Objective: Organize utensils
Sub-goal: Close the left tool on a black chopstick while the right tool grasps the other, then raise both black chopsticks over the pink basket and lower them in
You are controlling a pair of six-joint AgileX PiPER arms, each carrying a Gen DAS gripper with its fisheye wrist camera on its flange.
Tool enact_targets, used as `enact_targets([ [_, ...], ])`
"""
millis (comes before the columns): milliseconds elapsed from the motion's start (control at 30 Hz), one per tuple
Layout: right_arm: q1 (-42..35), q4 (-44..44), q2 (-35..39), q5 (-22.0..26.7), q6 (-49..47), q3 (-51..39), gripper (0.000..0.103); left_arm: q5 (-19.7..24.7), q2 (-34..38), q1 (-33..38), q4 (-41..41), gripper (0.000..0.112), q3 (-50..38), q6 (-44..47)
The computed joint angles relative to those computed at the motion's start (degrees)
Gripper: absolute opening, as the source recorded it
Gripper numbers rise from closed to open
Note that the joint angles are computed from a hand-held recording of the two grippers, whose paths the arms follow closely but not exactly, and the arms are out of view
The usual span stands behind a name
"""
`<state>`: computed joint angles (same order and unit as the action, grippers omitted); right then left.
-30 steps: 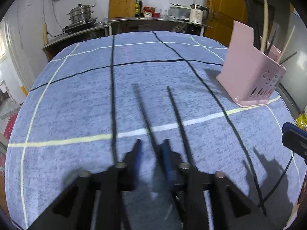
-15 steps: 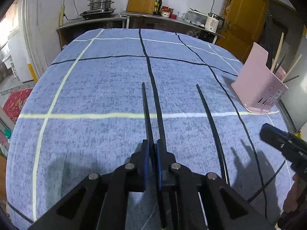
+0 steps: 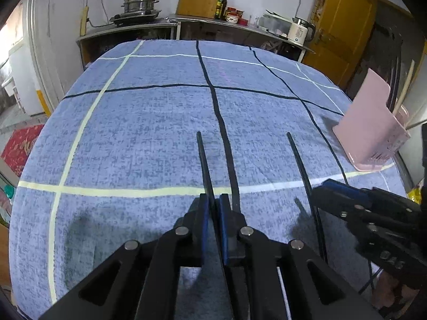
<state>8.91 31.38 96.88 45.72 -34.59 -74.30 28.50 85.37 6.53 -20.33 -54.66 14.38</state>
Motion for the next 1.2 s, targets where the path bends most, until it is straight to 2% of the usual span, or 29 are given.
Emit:
enact_targets([
  [200,3.4,-7.2,1.6,-1.4,7.1,-2.6,0.024,1.3,1.5,-0.7,3.1,0.011,-2.1,-3.6],
  [233,3.9,-8.3,1.5,-1.8,8.0,-2.5,0.023,1.8,1.9,-0.7,3.2,0.011,-2.8,-3.5],
  [300,5.1,-12.0,1.2,-3.5,11.2,-2.0,0.012,2.6,2.4,-0.5,2.8,0.011,-3.6,-2.8],
  [400,4.8,-11.9,1.5,-2.6,11.6,-2.8,0.008,2.8,2.5,-0.6,3.1,0.011,-3.8,-3.1],
  [500,3.6,-9.2,1.9,0.2,9.4,-4.3,0.005,3.6,2.7,-0.7,3.5,0.008,-4.5,-3.9],
  [633,2.0,-5.2,-0.2,1.1,5.8,-4.1,0.005,5.3,2.5,0.8,-0.1,0.006,-5.2,-1.8],
  [867,-0.7,0.1,-4.3,3.8,1.2,-5.1,0.005,8.4,-3.4,3.9,-5.6,0.006,-5.5,3.0],
  [1200,-7.0,6.7,-10.4,8.9,-3.2,-7.3,0.005,13.7,-11.5,4.4,-7.2,0.006,-8.7,3.7],
])
